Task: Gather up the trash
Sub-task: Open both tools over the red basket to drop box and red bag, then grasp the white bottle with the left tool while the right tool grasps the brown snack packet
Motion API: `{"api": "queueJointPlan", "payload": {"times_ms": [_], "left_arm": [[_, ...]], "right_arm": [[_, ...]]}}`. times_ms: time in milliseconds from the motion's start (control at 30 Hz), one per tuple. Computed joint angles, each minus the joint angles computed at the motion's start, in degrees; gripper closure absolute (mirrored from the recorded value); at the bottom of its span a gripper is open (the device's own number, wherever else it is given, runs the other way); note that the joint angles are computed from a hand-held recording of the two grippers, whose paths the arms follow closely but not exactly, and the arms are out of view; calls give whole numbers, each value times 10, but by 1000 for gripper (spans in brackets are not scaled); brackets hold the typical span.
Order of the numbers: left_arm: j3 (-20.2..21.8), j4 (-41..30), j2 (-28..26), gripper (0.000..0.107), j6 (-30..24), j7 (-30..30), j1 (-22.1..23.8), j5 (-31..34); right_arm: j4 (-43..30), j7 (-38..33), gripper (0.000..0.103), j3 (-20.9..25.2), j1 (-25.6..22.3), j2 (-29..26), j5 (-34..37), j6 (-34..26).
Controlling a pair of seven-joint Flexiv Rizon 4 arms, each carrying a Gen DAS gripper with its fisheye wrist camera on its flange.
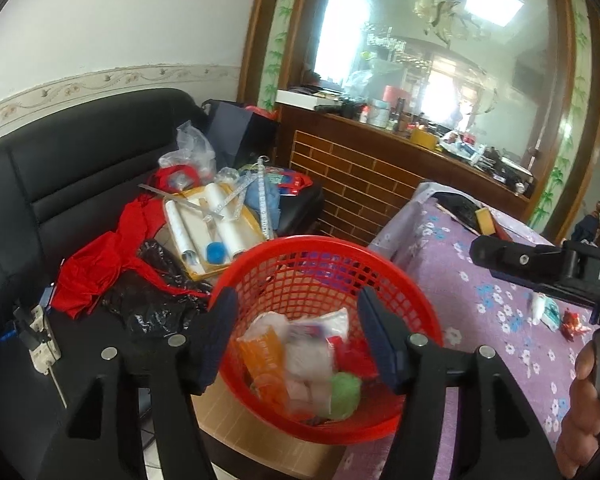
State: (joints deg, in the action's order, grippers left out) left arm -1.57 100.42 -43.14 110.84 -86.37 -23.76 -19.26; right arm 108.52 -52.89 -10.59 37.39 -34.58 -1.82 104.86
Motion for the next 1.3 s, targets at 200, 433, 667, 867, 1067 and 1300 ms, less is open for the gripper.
{"api": "queueJointPlan", "payload": {"times_ms": [200, 433, 667, 867, 1067, 1300], "left_arm": [[-40, 2, 6, 46, -6, 3, 19, 35], [-56, -31, -1, 44, -45, 25, -10, 63], [-47, -100, -24, 42, -118, 54, -68, 78], [-43, -183, -55, 41, -204, 68, -106, 91], [-21, -311, -107, 41, -319, 57, -145, 111], [-4, -480, -184, 41, -449, 19, -166, 138]], "right_arm": [[74, -21, 43, -32, 23, 37, 45, 38], [163, -37, 43, -30, -5, 80, 111, 64], [241, -45, 43, -49, -51, 125, 189, 78], [270, 4, 43, -30, -154, 133, 188, 43], [244, 53, 43, 36, -290, 109, 122, 12], [201, 88, 43, 56, -340, 67, 68, -18]]}}
